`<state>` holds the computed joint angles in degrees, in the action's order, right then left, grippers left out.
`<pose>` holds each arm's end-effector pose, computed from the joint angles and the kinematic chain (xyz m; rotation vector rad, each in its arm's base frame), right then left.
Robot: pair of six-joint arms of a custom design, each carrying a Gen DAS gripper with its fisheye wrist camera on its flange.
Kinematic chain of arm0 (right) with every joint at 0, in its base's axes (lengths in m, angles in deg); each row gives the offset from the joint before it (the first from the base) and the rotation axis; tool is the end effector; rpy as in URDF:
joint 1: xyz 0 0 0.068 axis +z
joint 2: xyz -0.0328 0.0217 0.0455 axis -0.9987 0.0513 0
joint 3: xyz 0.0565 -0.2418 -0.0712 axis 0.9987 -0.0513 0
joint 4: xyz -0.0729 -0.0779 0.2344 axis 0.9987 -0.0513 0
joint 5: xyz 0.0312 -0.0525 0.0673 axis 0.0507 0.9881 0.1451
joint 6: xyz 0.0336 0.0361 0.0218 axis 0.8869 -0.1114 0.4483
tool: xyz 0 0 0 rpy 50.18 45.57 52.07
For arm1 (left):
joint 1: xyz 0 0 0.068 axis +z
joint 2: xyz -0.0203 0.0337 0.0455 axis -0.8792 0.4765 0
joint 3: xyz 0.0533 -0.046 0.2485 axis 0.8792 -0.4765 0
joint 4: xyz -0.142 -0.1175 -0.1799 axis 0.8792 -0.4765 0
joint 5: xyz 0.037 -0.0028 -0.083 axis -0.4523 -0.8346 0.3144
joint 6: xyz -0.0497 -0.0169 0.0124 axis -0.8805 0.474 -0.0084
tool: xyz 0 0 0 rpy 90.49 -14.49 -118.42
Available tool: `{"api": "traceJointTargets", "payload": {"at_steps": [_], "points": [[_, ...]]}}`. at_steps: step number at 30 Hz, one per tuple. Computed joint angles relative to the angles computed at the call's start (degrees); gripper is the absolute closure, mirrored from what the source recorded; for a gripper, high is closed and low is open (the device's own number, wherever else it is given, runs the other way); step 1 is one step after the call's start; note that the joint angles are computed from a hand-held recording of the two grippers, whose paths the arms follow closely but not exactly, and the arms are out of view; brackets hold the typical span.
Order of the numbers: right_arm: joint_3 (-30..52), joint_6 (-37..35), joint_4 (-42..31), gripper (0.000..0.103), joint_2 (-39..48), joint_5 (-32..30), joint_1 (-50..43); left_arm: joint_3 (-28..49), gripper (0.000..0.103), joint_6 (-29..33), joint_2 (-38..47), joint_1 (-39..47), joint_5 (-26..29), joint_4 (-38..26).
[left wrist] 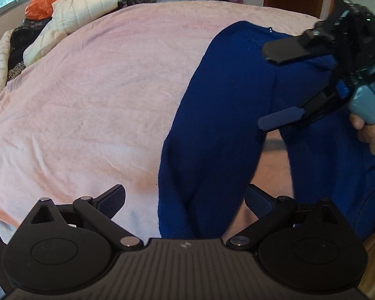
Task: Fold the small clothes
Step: 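Grasp the sweater's side edge with the left gripper, then lift the side edge with the left gripper and fold it over the body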
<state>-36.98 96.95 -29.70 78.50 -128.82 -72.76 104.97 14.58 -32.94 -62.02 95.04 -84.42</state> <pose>0.1954 0.0833 0.2412 -0.1774 2.4153 1.7650 0.1827 -0.0049 0.2433 0.2850 2.5058 -0.0500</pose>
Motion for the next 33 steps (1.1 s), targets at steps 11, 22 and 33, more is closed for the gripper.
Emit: {"api": "traceJointTargets", "payload": {"at_steps": [11, 22, 33], "points": [[1.98, -15.35, -15.48, 0.001, -4.32, -0.03, -11.33, 5.37, 0.097, -6.72, 5.89, 6.01, 7.18, -4.79], [6.68, -41.01, -35.54, 0.001, 3.19, -4.78, -37.87, 20.47, 0.098, -24.23, 13.43, -6.44, 9.50, 3.89], [10.75, -54.66, -42.21, 0.001, 13.89, -7.04, -55.76, 55.55, 0.098, -26.86, 34.80, -17.32, -7.88, 2.22]]}}
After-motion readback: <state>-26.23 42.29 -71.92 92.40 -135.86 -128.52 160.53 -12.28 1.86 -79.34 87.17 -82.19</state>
